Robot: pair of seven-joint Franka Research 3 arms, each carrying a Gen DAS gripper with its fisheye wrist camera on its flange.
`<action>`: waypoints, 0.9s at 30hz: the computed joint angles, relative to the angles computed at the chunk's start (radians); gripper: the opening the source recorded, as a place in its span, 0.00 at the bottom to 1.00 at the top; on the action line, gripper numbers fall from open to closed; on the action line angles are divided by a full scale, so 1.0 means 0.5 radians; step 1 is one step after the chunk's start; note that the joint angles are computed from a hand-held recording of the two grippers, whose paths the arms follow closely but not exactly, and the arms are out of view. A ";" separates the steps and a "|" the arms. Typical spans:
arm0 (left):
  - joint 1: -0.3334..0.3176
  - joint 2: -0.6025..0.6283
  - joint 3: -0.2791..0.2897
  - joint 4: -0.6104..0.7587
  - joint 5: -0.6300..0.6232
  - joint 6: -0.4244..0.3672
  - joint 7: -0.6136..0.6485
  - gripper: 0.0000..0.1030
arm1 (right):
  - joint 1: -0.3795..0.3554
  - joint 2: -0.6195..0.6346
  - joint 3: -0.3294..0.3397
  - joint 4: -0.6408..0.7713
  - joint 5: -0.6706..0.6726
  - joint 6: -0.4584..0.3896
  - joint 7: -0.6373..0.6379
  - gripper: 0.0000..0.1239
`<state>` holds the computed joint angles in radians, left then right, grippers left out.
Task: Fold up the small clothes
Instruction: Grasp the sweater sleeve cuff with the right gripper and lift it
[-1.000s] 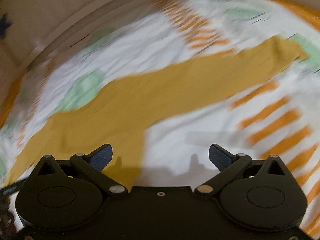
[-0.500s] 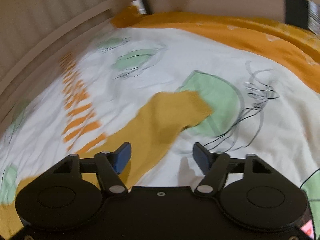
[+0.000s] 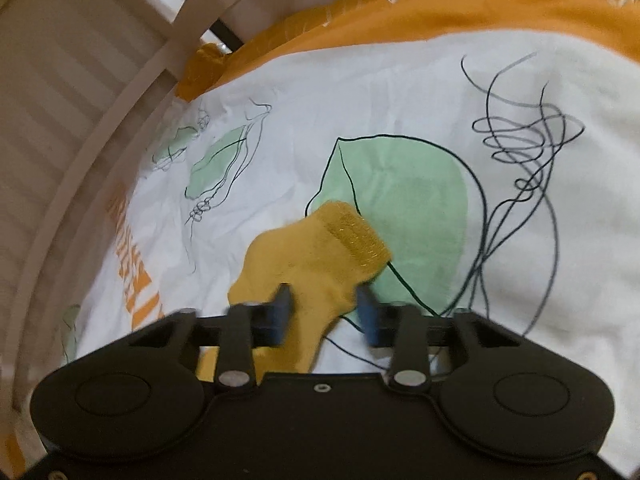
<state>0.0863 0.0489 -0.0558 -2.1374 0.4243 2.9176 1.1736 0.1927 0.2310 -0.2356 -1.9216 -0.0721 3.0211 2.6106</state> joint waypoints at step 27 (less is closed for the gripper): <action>0.195 -0.056 0.083 0.220 -1.653 -0.471 1.334 0.81 | 0.528 0.865 0.683 1.796 0.211 -0.528 -1.254 0.14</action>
